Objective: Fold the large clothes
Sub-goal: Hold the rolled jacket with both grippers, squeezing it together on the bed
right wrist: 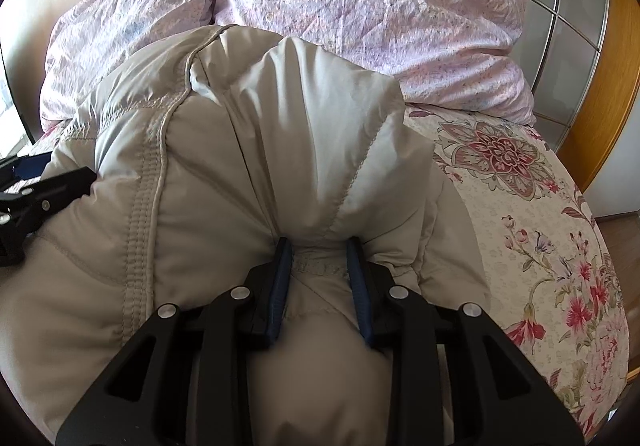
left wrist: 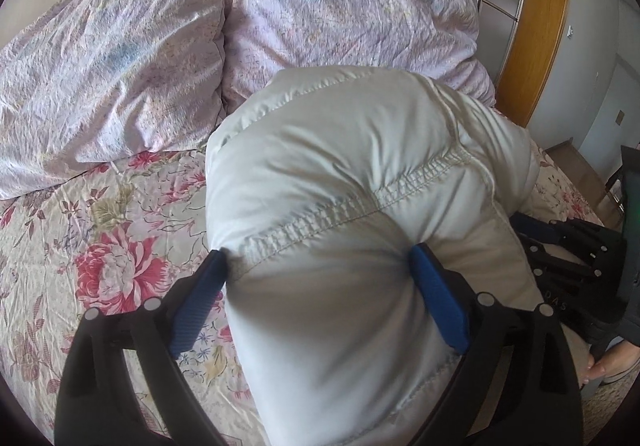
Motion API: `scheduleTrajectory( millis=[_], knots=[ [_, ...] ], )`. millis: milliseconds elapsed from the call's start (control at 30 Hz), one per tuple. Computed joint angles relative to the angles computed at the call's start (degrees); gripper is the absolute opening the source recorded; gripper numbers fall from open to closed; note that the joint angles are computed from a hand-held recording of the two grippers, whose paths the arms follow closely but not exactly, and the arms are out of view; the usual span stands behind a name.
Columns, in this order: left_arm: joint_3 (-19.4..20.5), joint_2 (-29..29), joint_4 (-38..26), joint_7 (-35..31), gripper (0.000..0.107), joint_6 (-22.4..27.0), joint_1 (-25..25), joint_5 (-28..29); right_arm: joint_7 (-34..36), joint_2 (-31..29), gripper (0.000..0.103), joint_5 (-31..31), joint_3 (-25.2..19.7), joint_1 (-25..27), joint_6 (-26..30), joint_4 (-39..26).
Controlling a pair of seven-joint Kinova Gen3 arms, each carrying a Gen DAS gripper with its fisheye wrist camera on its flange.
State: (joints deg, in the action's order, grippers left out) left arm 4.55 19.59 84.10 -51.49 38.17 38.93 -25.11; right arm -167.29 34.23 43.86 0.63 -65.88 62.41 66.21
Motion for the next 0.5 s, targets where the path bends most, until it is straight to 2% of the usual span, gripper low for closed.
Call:
scheduleTrajectory(
  millis=[500],
  knots=[
    [-0.1, 0.9, 1.3, -0.9, 0.098, -2.7, -1.2, 1.7, -1.7, 0.3, 0.031, 1.1, 0.5, 0.0, -1.0, 0.6]
  ],
)
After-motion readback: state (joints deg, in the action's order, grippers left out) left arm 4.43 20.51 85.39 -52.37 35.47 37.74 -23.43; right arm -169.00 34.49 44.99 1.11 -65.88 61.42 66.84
